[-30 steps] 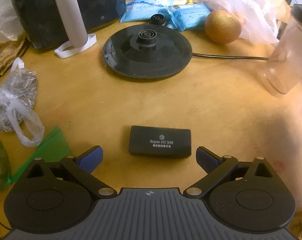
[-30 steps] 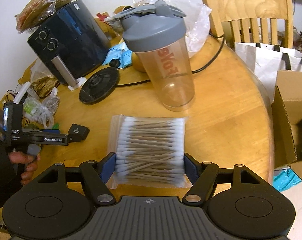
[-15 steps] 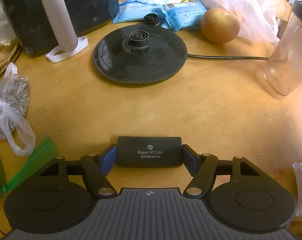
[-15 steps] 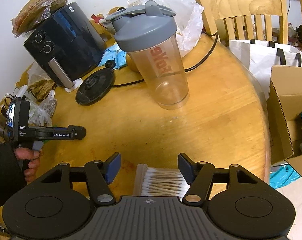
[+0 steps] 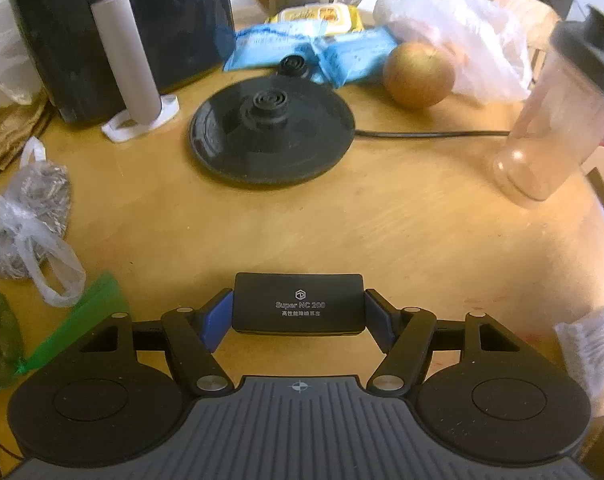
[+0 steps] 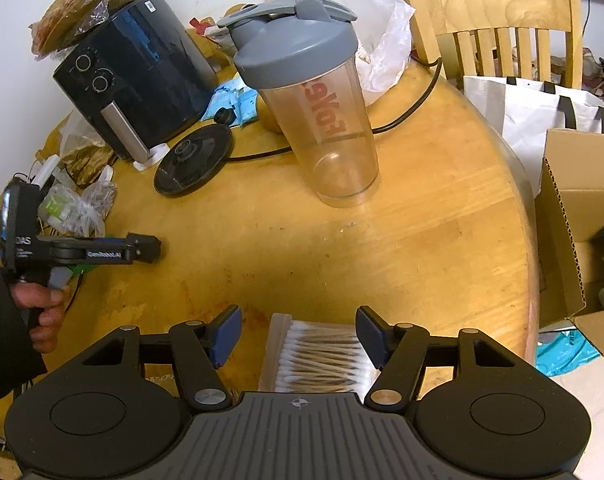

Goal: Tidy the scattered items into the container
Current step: 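Carry the black box to the cardboard box with the left tool while the right tool carries the swabs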

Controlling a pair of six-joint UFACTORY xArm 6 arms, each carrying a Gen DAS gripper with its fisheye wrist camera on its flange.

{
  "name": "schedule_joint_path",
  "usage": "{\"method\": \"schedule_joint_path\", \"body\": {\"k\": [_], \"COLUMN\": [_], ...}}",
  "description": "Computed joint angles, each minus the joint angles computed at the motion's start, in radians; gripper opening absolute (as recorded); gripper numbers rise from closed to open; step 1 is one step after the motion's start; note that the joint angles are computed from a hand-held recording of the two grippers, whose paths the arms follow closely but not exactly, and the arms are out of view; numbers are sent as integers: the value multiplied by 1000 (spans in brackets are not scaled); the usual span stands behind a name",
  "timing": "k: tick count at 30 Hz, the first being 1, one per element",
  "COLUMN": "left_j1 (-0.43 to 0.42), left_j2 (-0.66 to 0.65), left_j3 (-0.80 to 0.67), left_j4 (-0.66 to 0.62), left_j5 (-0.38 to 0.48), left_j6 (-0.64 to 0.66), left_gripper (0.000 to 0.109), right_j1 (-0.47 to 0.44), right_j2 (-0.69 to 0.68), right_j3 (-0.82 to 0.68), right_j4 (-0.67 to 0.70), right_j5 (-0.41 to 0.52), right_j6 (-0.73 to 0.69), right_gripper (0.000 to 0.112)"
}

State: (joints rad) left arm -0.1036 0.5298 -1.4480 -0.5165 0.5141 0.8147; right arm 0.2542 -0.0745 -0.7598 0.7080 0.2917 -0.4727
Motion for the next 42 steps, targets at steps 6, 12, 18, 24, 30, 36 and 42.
{"method": "schedule_joint_path", "body": {"k": [6, 12, 18, 24, 30, 36, 42], "left_j1": [-1, 3, 20, 46, 67, 93, 119], "left_j2": [-76, -147, -236, -336, -428, -504, -561], "left_j3": [69, 127, 200, 282, 358, 430, 491], "left_j4": [-75, -136, -185, -220, -223, -210, -184], "left_j5": [-29, -37, -22, -17, -14, -9, -5], "left_j6": [57, 94, 135, 146, 118, 69, 21], "left_gripper": [68, 68, 68, 68, 68, 68, 68], "right_j1": [-8, -30, -54, -76, -56, -13, -9], "right_j2": [-7, -3, 16, 39, 65, 118, 201], "right_j3": [8, 8, -1, -37, -61, -78, -165], "right_j4": [-3, -59, -108, -110, -180, -285, -330], "right_j5": [0, 31, 63, 138, 206, 198, 272], "right_j6": [-25, -63, -188, -464, -680, -800, -815], "right_gripper": [74, 87, 97, 103, 103, 103, 95]}}
